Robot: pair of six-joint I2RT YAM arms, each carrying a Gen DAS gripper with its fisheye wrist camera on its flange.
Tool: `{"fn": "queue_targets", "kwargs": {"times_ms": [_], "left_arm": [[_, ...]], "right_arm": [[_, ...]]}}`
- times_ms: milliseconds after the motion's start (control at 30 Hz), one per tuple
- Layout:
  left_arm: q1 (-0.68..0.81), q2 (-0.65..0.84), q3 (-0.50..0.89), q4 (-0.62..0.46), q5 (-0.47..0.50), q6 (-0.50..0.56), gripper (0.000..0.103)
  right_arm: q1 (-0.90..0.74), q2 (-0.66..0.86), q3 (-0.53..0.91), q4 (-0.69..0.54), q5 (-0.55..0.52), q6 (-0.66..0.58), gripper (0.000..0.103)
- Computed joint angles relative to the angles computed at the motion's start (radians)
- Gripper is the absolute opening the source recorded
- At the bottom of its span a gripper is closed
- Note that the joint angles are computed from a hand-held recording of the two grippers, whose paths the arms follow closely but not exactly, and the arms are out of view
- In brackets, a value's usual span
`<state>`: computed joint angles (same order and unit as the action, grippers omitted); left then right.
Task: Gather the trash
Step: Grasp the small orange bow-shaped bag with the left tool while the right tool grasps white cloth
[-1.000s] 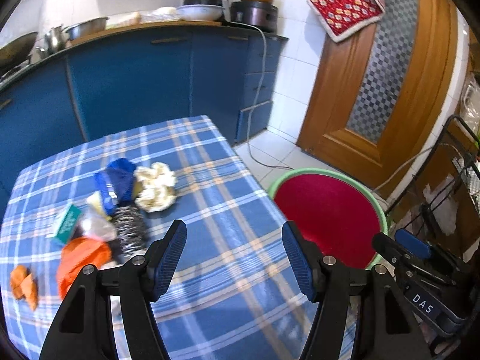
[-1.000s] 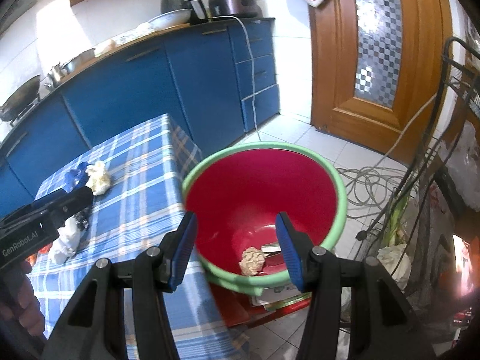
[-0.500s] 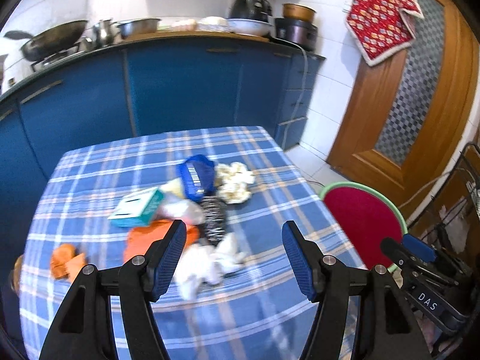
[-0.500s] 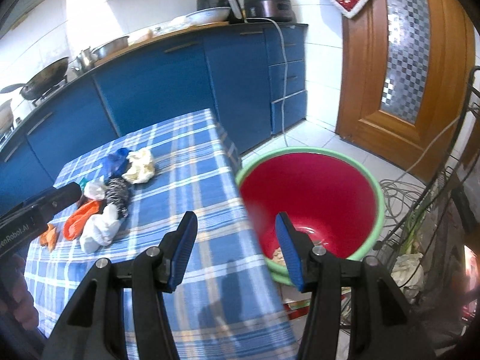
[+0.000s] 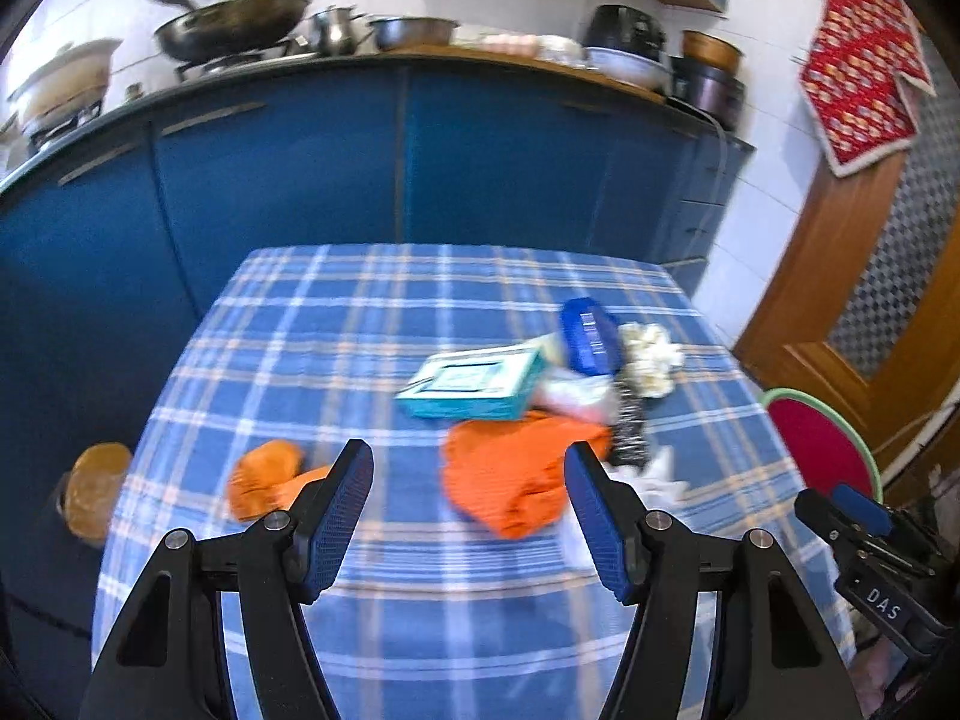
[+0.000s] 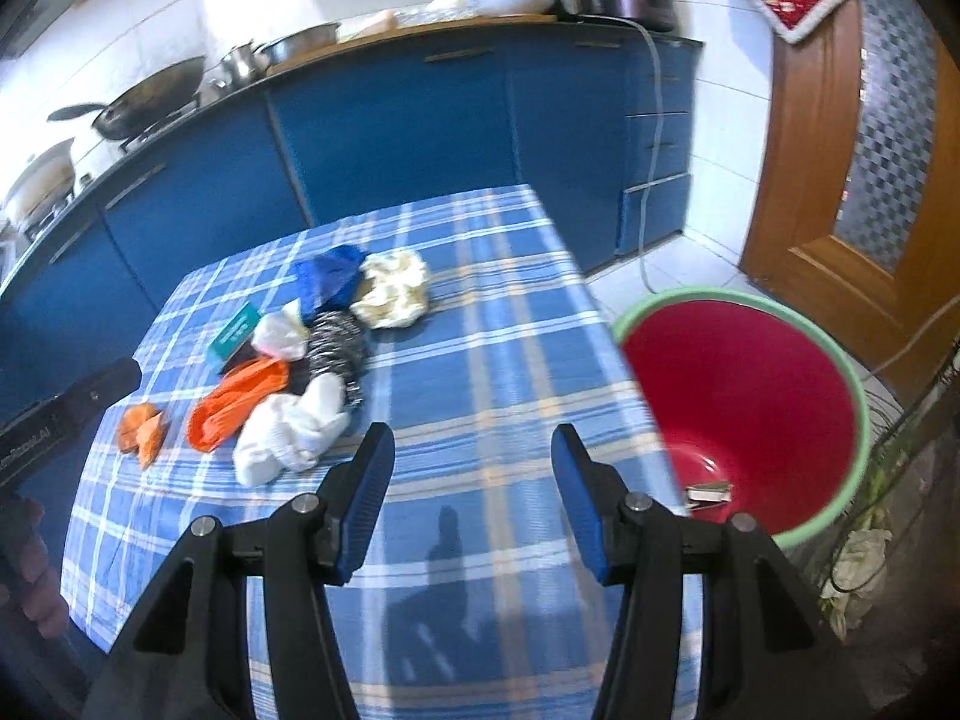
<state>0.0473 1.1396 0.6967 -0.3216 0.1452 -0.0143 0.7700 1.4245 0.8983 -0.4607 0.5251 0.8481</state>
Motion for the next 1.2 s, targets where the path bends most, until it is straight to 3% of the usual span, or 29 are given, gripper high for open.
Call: {"fn": "queue_targets", "kwargs": {"times_ms": [600,1200], "left_arm": [[0.274,0.256,-0.004,0.131,0.045,0.084,0.068],[0.291,0.449,0.054,0.216,0.064,0.079,0.065]], "right_arm": [[0.004,0.323,0.207,0.122,-0.159,-0.076,0.055],[-0.032,0.476,0.305,0.168,-0.248,-0.105,0.055]]}}
